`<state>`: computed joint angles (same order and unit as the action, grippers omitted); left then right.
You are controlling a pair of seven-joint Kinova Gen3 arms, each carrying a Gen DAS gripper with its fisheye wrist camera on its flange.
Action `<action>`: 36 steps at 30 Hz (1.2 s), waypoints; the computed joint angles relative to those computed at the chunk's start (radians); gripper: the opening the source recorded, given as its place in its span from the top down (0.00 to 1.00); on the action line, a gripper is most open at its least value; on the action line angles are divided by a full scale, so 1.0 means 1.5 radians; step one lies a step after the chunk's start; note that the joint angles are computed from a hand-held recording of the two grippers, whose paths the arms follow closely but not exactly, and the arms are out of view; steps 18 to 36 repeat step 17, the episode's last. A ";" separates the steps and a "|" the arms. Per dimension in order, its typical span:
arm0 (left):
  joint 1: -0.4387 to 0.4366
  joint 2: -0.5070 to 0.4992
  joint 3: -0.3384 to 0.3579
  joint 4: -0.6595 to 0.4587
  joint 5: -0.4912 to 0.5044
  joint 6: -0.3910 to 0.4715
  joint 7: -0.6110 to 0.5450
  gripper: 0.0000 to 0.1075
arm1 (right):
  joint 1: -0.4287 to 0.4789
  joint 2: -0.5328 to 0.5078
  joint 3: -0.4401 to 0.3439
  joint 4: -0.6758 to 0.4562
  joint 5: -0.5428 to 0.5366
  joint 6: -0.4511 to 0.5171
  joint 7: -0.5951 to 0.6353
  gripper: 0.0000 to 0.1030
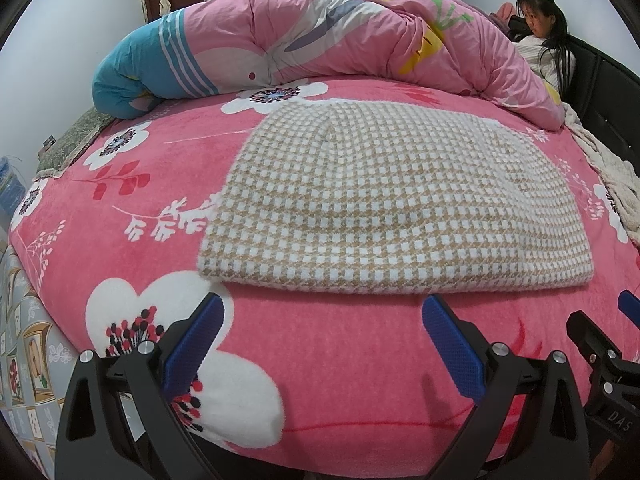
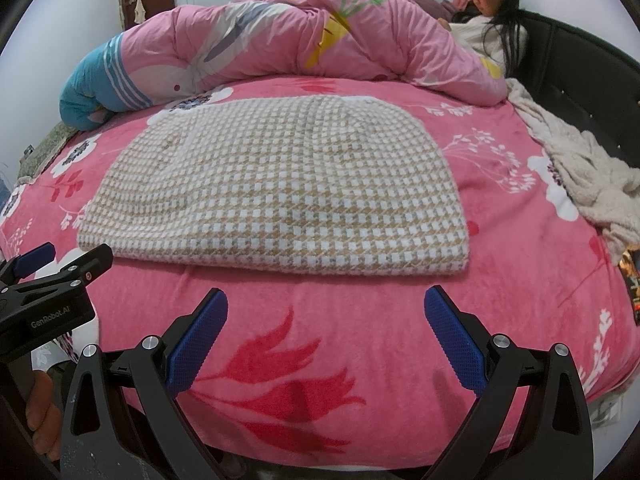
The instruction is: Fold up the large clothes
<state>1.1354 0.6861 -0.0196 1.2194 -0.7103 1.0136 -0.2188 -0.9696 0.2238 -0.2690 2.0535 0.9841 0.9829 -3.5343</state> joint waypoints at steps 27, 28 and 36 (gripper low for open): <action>-0.004 -0.005 0.006 -0.005 0.012 0.005 0.001 0.09 | -0.001 0.000 0.000 -0.003 -0.001 0.004 0.001 0.08; -0.004 -0.005 0.006 -0.005 0.012 0.005 0.001 0.09 | -0.001 0.000 0.000 -0.003 -0.001 0.004 0.001 0.08; -0.004 -0.005 0.006 -0.005 0.012 0.005 0.001 0.09 | -0.001 0.000 0.000 -0.003 -0.001 0.004 0.001 0.08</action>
